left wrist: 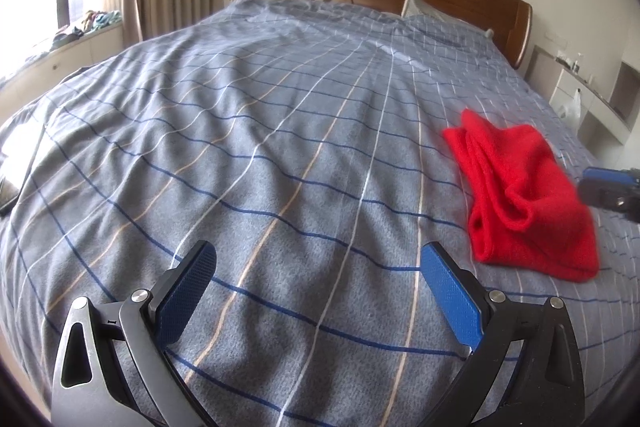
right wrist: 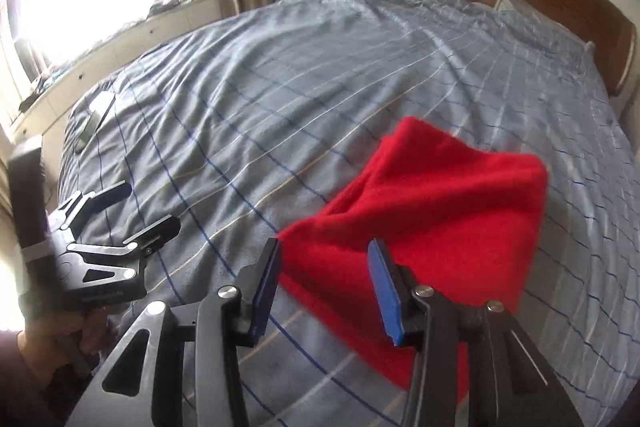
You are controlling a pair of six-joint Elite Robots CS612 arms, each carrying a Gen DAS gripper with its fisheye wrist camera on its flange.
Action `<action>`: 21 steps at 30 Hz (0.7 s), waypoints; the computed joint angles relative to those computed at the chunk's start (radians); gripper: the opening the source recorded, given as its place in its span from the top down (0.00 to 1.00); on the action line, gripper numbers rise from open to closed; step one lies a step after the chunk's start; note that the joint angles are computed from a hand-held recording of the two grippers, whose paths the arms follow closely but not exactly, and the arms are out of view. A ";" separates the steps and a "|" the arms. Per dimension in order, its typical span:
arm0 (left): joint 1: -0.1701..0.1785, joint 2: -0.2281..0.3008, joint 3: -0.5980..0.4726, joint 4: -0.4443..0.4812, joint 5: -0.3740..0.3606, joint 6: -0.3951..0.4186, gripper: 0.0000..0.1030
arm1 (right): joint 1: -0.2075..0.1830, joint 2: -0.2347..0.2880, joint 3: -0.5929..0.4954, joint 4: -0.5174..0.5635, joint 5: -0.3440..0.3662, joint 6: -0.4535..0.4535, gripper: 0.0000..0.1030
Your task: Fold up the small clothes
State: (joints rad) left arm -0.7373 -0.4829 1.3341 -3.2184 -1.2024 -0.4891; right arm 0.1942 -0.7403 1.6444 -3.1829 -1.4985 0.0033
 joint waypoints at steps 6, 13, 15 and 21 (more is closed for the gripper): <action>-0.004 0.005 -0.007 0.011 0.001 0.008 0.01 | -0.040 -0.003 0.090 -0.020 -0.038 0.120 0.56; -0.011 0.019 -0.023 0.070 0.022 0.015 0.01 | -0.023 0.025 0.143 -0.047 -0.077 0.180 0.57; -0.014 0.023 -0.028 0.079 0.029 0.031 0.01 | -0.023 0.004 0.191 -0.099 -0.080 0.201 0.57; -0.034 0.018 -0.019 0.080 0.067 0.090 0.01 | 0.006 -0.026 0.328 -0.289 -0.215 0.235 0.16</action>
State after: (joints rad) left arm -0.7710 -0.4653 1.3148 -3.1380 -1.1350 -0.3992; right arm 0.2000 -0.7668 1.9721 -3.4723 -1.7139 0.2385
